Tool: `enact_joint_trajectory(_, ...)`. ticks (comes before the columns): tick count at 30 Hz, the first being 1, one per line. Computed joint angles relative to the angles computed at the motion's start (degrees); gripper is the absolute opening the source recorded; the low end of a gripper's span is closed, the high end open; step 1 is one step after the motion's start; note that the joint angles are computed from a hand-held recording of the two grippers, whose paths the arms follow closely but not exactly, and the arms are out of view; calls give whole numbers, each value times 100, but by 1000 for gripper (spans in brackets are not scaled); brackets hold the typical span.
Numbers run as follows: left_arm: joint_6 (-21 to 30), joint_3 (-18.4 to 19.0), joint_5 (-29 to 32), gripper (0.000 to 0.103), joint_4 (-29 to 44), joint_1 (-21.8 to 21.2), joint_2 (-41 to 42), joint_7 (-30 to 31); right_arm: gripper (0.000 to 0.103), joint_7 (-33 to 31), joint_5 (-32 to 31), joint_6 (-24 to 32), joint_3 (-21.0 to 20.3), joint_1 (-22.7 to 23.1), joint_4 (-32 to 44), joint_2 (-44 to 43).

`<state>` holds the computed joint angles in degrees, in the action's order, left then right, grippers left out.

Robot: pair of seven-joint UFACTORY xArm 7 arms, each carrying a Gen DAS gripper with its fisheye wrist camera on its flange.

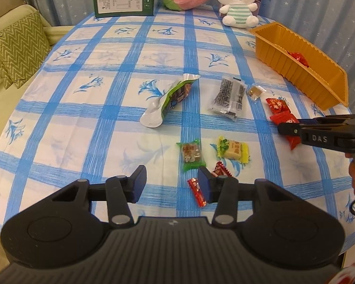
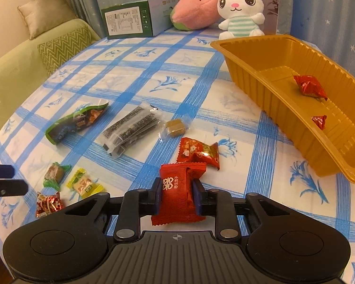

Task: Organize snacks
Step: 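Grasp the red square packet with the right tool while the left tool grasps a green-wrapped snack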

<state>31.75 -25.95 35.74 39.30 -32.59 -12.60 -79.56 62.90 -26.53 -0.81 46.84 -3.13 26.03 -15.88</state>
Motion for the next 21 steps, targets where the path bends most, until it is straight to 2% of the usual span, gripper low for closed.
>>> enact_joint_trajectory(4,-171,44,95,41,72,45,149,44,27,-72,280,14,-564,614,-207,-244)
enact_joint_trajectory(7,-243,91,185,35,163,53,294,23,27,-128,495,74,-863,958,-360,-479)
enact_joint_trajectory(10,-331,161,264,35,257,40,442,6,27,-193,685,171,-1113,1250,-490,-694)
enact_joint_trajectory(21,-287,470,637,32,629,-180,996,-84,27,-265,1120,365,-1563,1755,-864,-1249)
